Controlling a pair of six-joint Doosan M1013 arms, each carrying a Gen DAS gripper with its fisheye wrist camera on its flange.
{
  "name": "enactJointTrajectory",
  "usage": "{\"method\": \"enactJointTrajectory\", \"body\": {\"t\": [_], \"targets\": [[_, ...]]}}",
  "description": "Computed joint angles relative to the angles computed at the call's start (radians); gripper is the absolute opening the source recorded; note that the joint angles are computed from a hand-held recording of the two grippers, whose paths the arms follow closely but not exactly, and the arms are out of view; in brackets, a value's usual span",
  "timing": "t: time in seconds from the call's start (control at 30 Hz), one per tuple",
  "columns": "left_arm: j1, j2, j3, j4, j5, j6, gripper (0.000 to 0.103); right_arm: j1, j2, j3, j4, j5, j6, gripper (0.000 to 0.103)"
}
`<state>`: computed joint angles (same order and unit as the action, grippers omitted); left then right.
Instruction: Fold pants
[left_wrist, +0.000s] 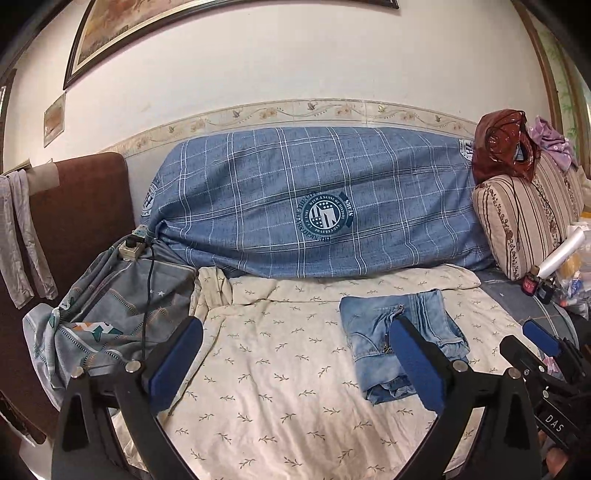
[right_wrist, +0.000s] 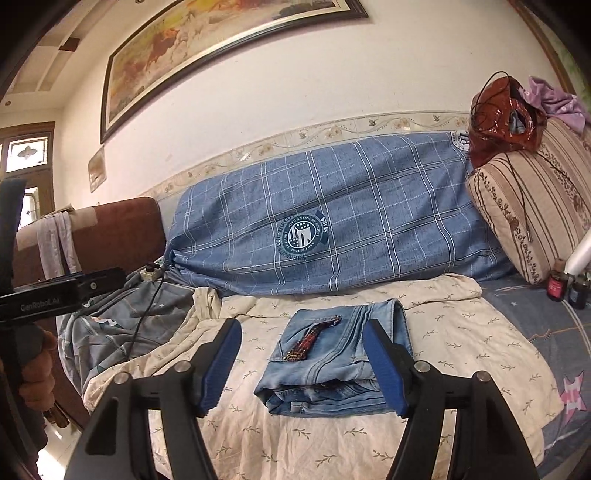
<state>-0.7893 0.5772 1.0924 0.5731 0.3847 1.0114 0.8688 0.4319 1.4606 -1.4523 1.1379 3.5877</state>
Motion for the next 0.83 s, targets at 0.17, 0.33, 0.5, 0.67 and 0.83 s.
{"method": "enactJointTrajectory", "body": {"t": [0.17, 0.33, 0.5, 0.67, 0.83], "targets": [[-0.003, -0.004, 0.007, 0.064, 0.007, -0.046, 0.101, 0.004, 0.006, -0.021, 0.007, 0.004, -0.034, 0.071], [0.001, -0.001, 0.005, 0.027, 0.001, -0.008, 0.101, -0.001, 0.01, -0.029, 0.016, -0.018, -0.063, 0.071], [0.012, 0.013, -0.02, -0.18, 0.007, 0.184, 0.101, -0.013, 0.015, -0.028, 0.05, -0.051, -0.093, 0.071], [0.014, 0.009, 0.008, -0.041, -0.057, 0.016, 0.102, -0.027, 0.007, -0.001, 0.061, -0.078, -0.058, 0.071], [0.013, 0.029, -0.016, 0.036, -0.034, -0.032, 0.103, -0.041, -0.005, 0.023, 0.071, -0.051, -0.03, 0.071]]}}
